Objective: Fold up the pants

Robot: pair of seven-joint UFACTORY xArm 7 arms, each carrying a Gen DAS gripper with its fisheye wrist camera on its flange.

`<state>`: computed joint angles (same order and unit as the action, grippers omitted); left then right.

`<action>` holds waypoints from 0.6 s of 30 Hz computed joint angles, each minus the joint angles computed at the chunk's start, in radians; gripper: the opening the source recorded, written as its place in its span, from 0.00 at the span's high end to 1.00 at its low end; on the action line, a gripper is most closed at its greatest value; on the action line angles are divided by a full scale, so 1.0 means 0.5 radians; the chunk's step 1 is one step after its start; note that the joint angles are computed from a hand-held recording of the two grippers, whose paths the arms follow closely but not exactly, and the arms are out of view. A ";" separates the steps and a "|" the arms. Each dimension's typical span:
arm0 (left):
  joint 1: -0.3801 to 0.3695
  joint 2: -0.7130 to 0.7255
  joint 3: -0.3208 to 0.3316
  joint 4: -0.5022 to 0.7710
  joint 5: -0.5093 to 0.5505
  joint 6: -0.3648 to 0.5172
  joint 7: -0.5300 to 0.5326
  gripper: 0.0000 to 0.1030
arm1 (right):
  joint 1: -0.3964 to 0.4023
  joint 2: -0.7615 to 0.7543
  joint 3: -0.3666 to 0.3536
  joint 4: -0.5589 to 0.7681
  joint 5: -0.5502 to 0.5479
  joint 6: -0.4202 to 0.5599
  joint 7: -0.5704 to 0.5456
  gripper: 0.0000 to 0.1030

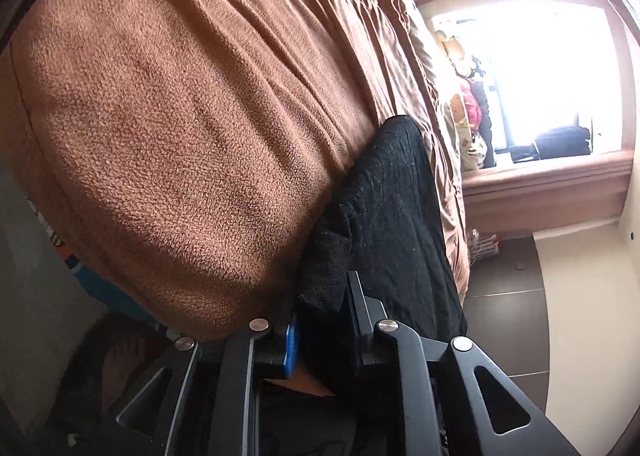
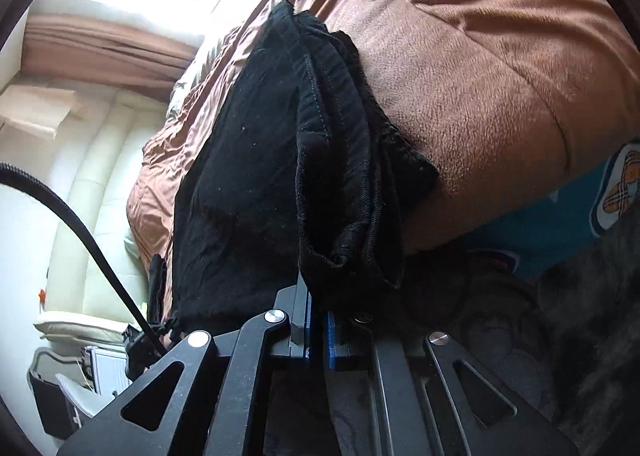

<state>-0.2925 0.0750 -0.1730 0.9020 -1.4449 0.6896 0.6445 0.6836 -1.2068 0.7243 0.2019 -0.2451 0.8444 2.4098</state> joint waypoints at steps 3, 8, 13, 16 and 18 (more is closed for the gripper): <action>0.000 -0.005 0.001 0.006 -0.022 -0.023 0.028 0.63 | 0.007 0.096 -0.058 0.205 0.007 0.237 -0.217 0.82; 0.031 0.053 0.009 0.020 -0.117 0.061 0.085 0.63 | -0.110 0.225 -0.014 0.504 0.008 0.419 -0.473 0.79; 0.019 0.085 -0.011 0.061 -0.110 0.084 0.099 0.63 | -0.277 0.341 0.016 0.705 -0.013 0.465 -0.700 0.79; 0.020 0.121 -0.020 0.097 -0.091 0.106 0.112 0.63 | -0.375 0.408 0.007 0.753 -0.028 0.401 -0.804 0.79; 0.020 0.164 -0.029 0.130 -0.086 0.116 0.126 0.67 | -0.450 0.468 0.003 0.765 -0.048 0.316 -0.850 0.79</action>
